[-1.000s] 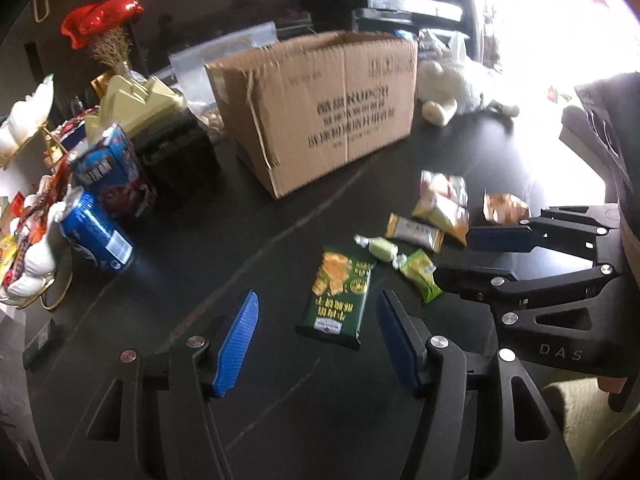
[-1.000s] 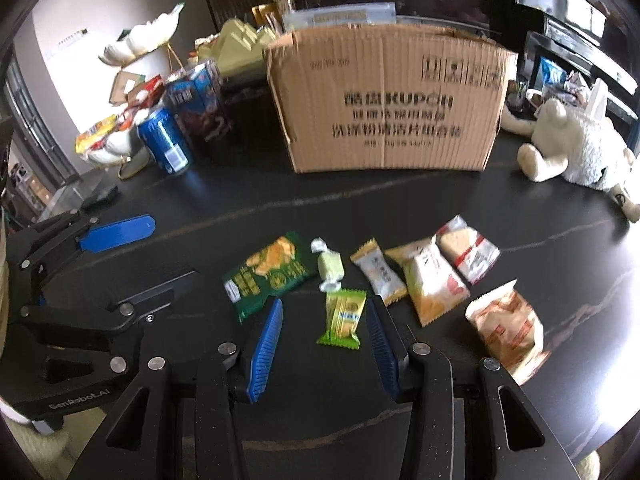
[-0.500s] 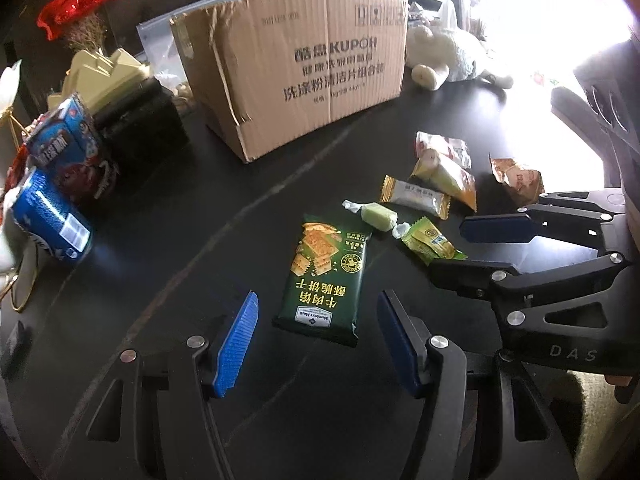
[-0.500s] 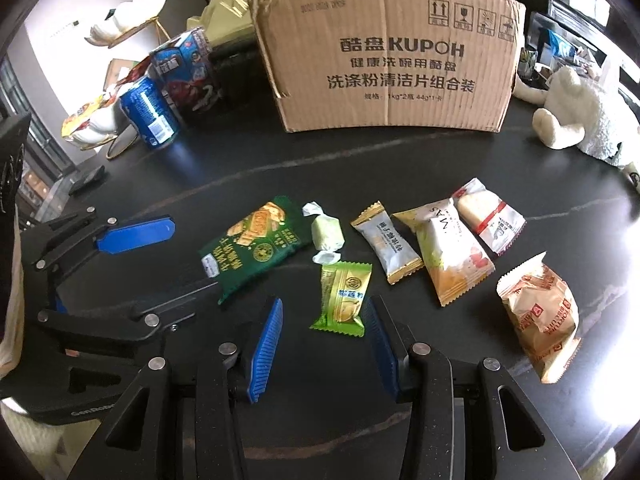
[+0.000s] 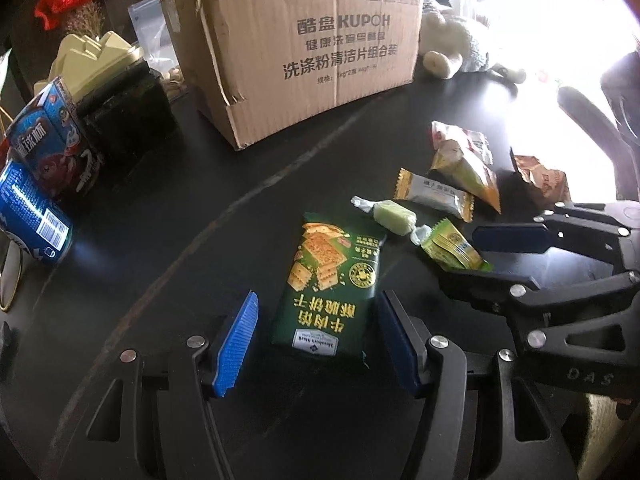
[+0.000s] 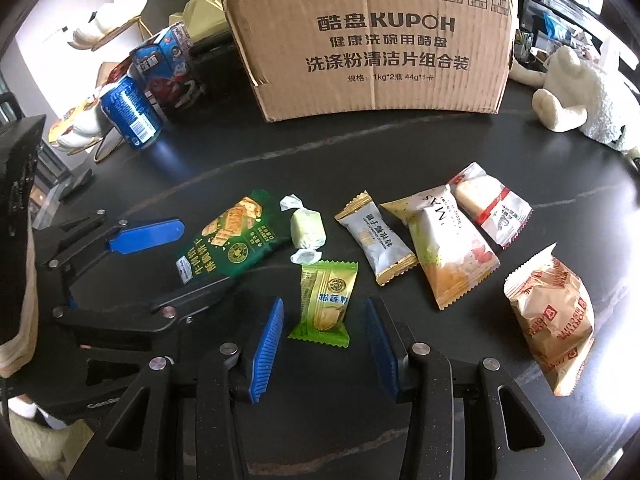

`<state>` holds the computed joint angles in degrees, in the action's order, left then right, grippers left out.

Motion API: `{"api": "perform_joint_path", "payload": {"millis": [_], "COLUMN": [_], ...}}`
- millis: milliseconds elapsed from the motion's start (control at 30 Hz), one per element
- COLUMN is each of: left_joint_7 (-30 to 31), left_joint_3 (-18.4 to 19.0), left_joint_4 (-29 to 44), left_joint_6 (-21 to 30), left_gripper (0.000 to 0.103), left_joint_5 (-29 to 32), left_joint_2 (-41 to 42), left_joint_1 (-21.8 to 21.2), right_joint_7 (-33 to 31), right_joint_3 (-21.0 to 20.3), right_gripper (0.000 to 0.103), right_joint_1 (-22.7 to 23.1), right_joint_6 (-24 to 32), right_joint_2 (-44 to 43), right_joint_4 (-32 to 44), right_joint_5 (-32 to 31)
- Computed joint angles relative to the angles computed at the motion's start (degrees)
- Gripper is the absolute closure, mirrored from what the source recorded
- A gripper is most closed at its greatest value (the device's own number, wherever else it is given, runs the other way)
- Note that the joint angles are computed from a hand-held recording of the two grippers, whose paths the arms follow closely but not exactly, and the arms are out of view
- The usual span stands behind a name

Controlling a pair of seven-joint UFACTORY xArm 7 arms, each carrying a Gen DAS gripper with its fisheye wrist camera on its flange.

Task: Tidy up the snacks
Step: 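Grasp the green cracker bag with the left tool while the right tool grasps the yellow-green packet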

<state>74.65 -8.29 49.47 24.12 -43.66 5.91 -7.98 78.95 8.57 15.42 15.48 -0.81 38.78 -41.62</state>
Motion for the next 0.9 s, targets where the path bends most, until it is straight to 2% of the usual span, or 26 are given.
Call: {"api": "perform_joint_path", "payload": {"millis": [167, 333, 600, 900], "left_joint_7": [-1.57, -3.55, -7.42, -10.71], "left_joint_3": [-0.21, -0.30, 0.43, 2.49], "left_joint_4": [0.58, 0.56, -0.16, -3.09], "left_joint_6": [0.50, 0.90, 2.54, 3.04], "left_gripper": [0.043, 0.054, 0.057, 0.057], "left_joint_5": [0.32, 0.86, 0.43, -0.08], "left_joint_2": [0.79, 0.60, -1.03, -6.77], "left_joint_1": [0.10, -0.07, 0.11, -1.30], "right_joint_7": [1.61, 1.93, 3.90, 4.54], "right_joint_3": [-0.08, -0.22, -0.13, 2.16], "right_gripper": [0.063, 0.078, 0.079, 0.079], "right_joint_1": [-0.14, -0.10, -0.63, -2.25], "right_joint_6": [0.40, -0.44, -1.72, -1.87], "right_joint_2": [0.03, 0.27, -0.76, -5.22], "right_joint_4": [0.15, 0.09, -0.96, -3.04], "right_joint_5": [-2.09, -2.91, -4.14, -4.43]}}
